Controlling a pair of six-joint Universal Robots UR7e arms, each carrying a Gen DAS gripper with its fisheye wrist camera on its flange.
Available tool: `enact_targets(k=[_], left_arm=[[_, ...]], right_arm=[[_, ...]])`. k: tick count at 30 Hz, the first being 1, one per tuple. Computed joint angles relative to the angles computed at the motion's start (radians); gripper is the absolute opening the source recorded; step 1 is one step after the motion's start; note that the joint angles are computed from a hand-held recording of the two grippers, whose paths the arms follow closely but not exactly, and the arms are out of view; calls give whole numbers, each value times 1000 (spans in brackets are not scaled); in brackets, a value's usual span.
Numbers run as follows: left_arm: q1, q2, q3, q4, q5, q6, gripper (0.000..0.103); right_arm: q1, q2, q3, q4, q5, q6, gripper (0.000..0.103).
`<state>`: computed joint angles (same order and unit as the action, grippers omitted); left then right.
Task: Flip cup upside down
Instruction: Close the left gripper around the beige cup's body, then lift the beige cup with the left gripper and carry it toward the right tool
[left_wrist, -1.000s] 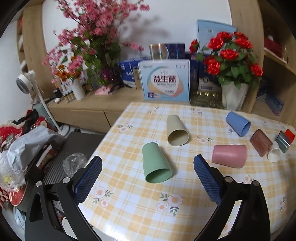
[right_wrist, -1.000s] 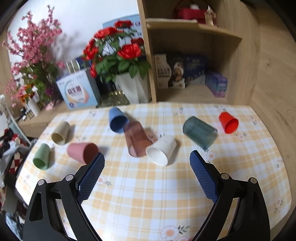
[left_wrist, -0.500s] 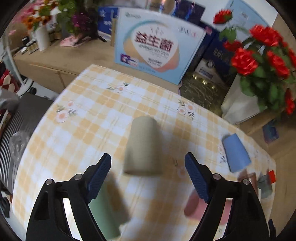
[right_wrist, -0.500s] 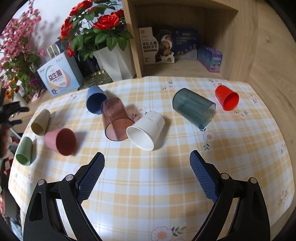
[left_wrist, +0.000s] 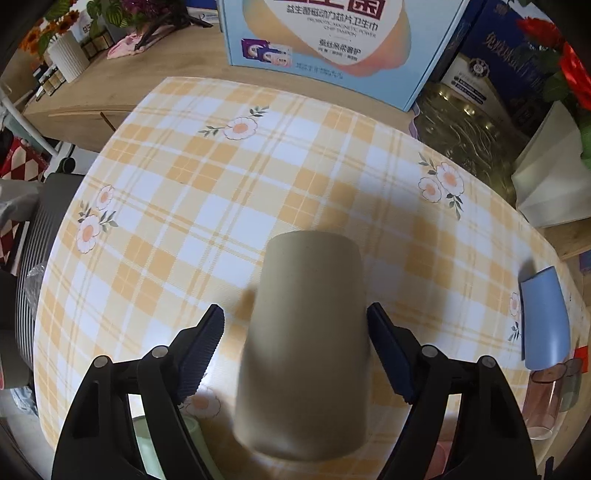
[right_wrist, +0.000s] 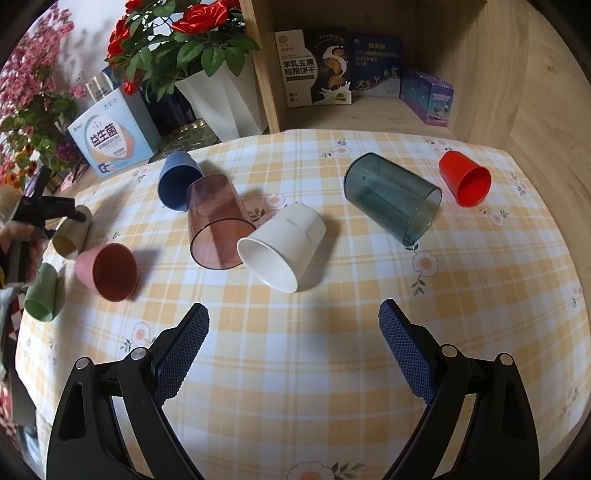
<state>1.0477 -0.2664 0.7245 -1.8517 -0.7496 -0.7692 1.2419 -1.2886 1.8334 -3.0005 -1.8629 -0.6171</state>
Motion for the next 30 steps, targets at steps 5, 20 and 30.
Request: enact_targets(k=[5, 20, 30], left_arm=[[-3, 36, -57, 78, 13, 8, 64], [-150, -241, 458, -264, -9, -24, 63], [-331, -191, 669, -508, -177, -69, 63]], right_arm=[[-3, -11, 13, 7, 10, 3, 90], [-42, -100, 72, -4, 125, 37, 90], [-120, -177, 109, 4, 185, 42, 90]])
